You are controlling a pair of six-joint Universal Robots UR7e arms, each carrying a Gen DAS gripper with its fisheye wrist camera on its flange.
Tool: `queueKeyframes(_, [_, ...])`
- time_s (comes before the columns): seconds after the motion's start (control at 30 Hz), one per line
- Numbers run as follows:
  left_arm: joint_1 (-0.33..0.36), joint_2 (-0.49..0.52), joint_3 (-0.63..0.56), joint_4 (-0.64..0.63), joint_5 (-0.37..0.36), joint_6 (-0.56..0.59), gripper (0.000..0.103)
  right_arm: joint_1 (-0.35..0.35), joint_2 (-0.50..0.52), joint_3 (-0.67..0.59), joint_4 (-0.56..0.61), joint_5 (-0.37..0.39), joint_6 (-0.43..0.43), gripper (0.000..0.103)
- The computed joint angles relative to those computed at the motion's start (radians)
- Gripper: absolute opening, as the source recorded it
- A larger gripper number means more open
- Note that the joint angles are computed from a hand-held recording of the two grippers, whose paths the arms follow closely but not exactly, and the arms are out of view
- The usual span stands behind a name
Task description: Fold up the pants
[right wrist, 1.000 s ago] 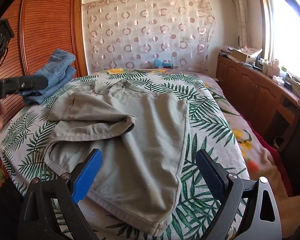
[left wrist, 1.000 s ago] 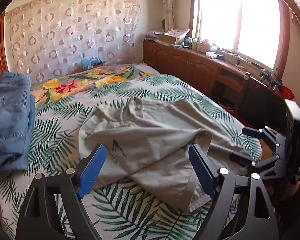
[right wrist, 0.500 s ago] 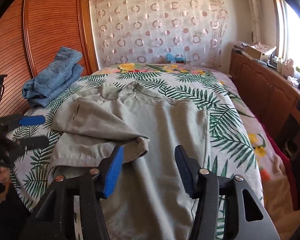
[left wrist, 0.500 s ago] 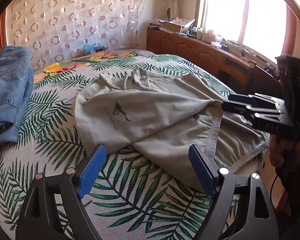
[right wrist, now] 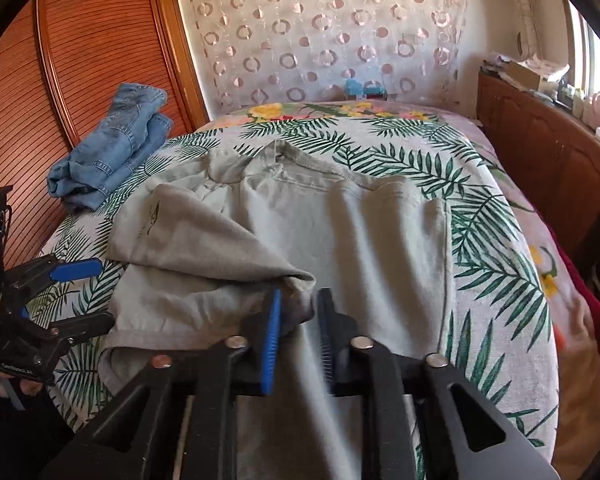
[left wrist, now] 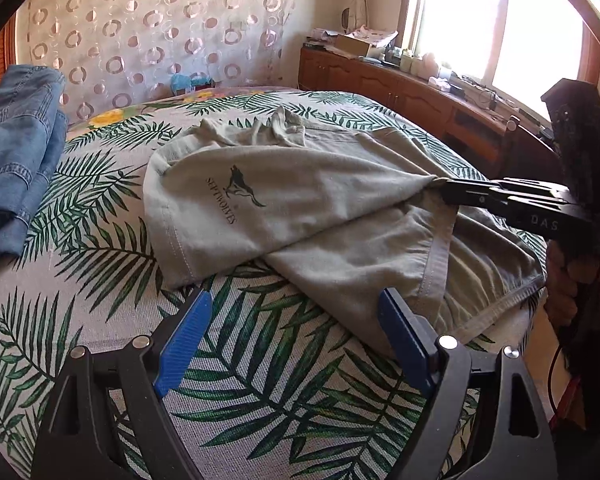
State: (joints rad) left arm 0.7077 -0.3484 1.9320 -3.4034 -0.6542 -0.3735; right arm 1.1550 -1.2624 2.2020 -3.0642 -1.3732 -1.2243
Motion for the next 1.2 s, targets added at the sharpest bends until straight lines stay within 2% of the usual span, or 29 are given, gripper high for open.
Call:
queueKeyframes(0.1, [-0.009, 0.007, 0.005, -0.034, 0.018, 0.01, 0.085, -0.005, -0.026, 0.019, 0.021, 0.043, -0.027, 0.006])
queueKeyframes(0.23, [-0.027, 0.004, 0.022, -0.062, 0.024, 0.01, 0.085, -0.034, -0.081, 0.066, 0.02, 0.127, -0.057, 0.005])
queueKeyframes(0.47, [-0.067, -0.01, 0.043, -0.112, 0.053, 0.036, 0.085, -0.13, -0.226, 0.153, 0.065, 0.248, -0.136, 0.005])
queueKeyframes(0.53, [-0.075, -0.011, 0.042, -0.12, 0.056, 0.04, 0.085, -0.153, -0.254, 0.173, 0.06, 0.267, -0.149, 0.005])
queueKeyframes(0.63, [-0.082, -0.011, 0.036, -0.123, 0.054, 0.052, 0.085, -0.187, -0.306, 0.189, 0.115, 0.296, -0.171, 0.005])
queueKeyframes(0.87, [-0.081, 0.001, 0.004, -0.103, 0.038, 0.079, 0.085, -0.252, -0.378, 0.219, 0.168, 0.31, -0.22, 0.005])
queueKeyframes(1.2, [-0.075, 0.013, -0.018, -0.062, 0.026, 0.074, 0.085, -0.276, -0.419, 0.229, 0.179, 0.255, -0.216, 0.005])
